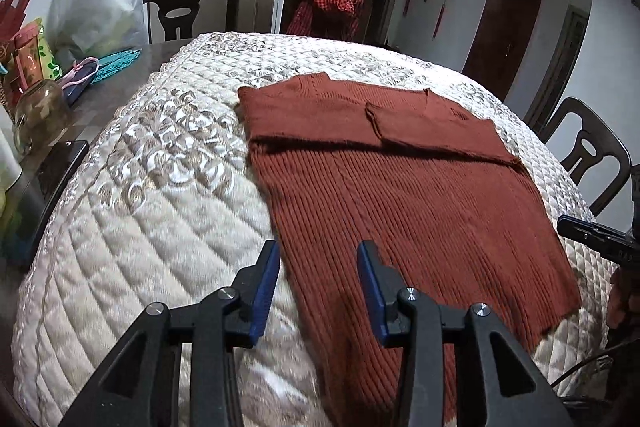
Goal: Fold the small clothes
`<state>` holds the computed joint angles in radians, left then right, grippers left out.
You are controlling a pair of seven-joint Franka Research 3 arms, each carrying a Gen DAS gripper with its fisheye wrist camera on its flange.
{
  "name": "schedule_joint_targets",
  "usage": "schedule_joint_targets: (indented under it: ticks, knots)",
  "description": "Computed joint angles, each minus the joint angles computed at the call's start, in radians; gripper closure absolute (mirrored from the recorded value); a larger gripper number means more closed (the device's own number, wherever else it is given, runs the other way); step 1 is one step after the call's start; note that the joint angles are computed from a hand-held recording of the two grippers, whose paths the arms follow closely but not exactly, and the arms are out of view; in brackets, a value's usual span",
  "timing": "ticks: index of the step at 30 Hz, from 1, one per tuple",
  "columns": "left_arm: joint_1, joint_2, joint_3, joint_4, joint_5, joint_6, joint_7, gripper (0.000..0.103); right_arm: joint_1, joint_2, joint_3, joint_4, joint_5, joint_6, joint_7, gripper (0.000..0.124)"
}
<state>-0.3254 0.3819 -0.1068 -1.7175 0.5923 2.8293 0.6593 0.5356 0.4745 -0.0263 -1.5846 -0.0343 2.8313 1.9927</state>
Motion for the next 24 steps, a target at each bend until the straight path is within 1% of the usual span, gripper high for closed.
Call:
schedule_joint_targets:
  ticks: [5, 7, 15, 21, 24]
  knots:
    - [-0.013, -0.026, 0.007, -0.043, 0.022, 0.004, -0.041, 0.057, 0.01, -0.018, -0.004, -0.038, 0.003, 0.018, 0.027, 0.087]
    - [-0.012, -0.03, 0.002, -0.051, 0.023, 0.0, -0.047, 0.056, 0.006, -0.023, 0.004, -0.052, 0.012, 0.027, 0.028, 0.087]
    - [-0.014, -0.04, -0.018, -0.079, 0.024, 0.002, -0.045, 0.055, 0.022, -0.048, -0.012, -0.101, -0.004, 0.041, 0.072, 0.086]
    - [-0.024, -0.047, -0.016, -0.098, 0.028, 0.022, -0.063, 0.052, 0.008, -0.061, 0.007, -0.133, 0.012, 0.064, 0.074, 0.085]
    - [-0.018, -0.062, -0.02, -0.124, 0.023, 0.05, -0.071, 0.052, -0.001, -0.068, 0.024, -0.151, 0.037, 0.086, 0.062, 0.082]
